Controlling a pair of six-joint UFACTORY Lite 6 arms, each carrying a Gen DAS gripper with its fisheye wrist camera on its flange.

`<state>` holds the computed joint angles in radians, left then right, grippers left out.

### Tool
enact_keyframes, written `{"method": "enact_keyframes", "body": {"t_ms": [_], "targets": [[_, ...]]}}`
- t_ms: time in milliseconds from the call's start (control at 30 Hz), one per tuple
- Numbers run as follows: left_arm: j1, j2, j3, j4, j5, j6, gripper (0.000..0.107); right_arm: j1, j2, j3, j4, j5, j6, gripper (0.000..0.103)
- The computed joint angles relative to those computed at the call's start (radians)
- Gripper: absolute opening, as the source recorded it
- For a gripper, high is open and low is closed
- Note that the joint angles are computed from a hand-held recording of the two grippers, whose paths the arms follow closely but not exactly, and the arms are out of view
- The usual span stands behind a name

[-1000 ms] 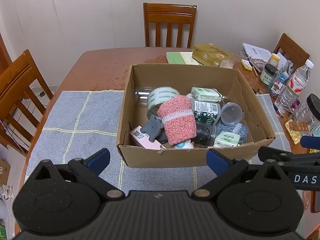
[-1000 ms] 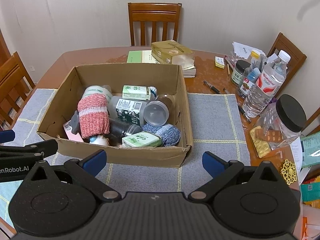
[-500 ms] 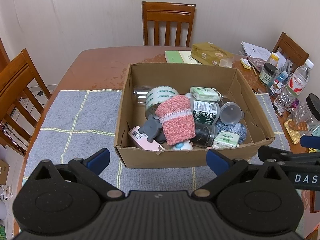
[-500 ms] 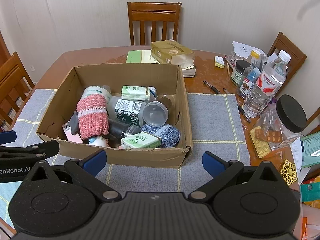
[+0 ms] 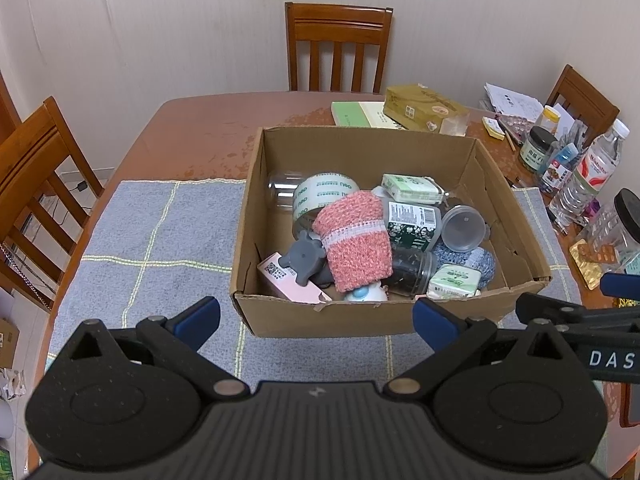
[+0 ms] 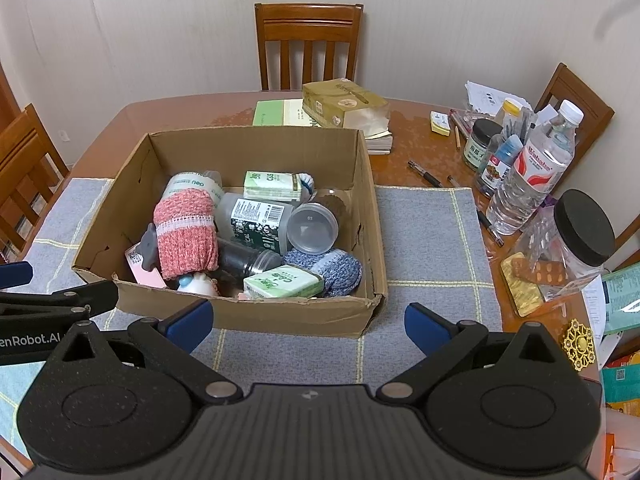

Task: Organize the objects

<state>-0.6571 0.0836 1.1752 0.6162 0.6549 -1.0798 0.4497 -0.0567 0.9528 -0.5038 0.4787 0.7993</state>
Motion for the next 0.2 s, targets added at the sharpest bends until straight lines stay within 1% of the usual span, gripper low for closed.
{"method": "enact_keyframes", "body": {"t_ms": [200], "targets": [[0.000, 0.006, 0.010, -0.002, 0.003, 0.006, 0.102, -0.002, -0.003, -0.002, 0.003, 0.000, -0.002, 0.103]]}}
